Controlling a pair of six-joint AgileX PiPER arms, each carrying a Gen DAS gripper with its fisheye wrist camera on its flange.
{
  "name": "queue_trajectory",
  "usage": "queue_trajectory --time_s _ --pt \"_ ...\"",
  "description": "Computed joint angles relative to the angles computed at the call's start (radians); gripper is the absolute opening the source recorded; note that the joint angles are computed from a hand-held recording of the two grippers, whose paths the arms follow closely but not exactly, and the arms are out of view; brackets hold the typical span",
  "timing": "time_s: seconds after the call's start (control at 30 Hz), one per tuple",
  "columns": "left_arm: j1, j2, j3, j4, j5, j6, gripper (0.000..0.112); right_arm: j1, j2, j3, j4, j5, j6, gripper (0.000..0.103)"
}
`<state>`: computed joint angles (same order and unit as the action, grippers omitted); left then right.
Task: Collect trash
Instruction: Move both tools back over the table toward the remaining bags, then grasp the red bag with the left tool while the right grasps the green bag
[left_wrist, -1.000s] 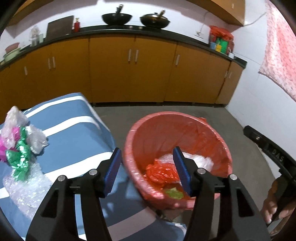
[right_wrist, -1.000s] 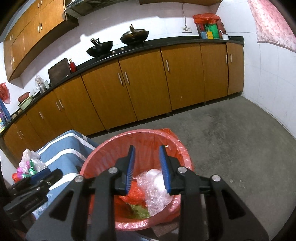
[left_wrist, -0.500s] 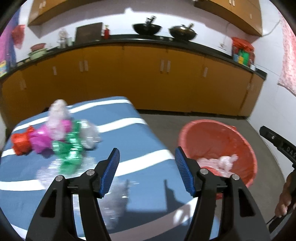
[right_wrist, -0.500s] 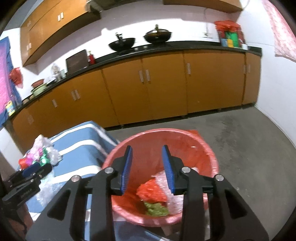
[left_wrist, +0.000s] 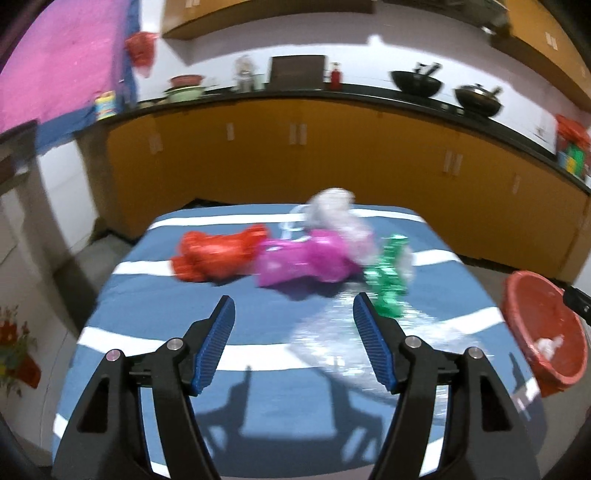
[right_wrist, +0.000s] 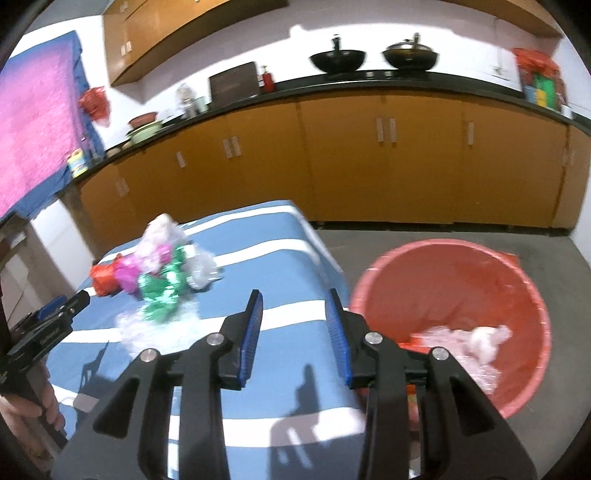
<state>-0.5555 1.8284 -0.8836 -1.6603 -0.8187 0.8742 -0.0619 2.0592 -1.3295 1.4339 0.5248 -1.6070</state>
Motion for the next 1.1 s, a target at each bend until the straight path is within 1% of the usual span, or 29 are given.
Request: queue_trajectory --time_s 0.2,0.23,0.5,0.63,0.83,0.97,1.1 --pt "0.057 -0.047 0.107 0.046 -0.004 -0.087 0.069 0.089 0.0 -0.012 -0.05 0.0 0.074 0.036" --pt "0.077 -0.053 0.125 0.065 0.004 -0.106 0.071 0.098 0.004 -0.018 -0.058 0.002 0.087 0.036" --pt "0.209 -0.071 0.18 0.156 0.063 -0.162 0.075 0.241 0.076 -0.11 -0.188 -0.01 0.249 0.036" --pt "0.258 -0.056 0.187 0.202 0.078 -0.175 0.076 0.303 0.124 -0.172 -0.268 -0.023 0.342 0.036" --pt "0.331 -0.031 0.176 0.264 0.111 -0.187 0.076 0.377 0.175 -0.242 -0.365 -0.059 0.44 0.036" --pt "0.384 -0.011 0.157 0.312 0.148 -0.196 0.081 0.411 0.209 -0.286 -0.449 -0.084 0.526 0.039" --pt "0.419 0.007 0.129 0.353 0.183 -0.192 0.085 0.459 0.237 -0.32 -0.584 -0.143 0.642 0.039"
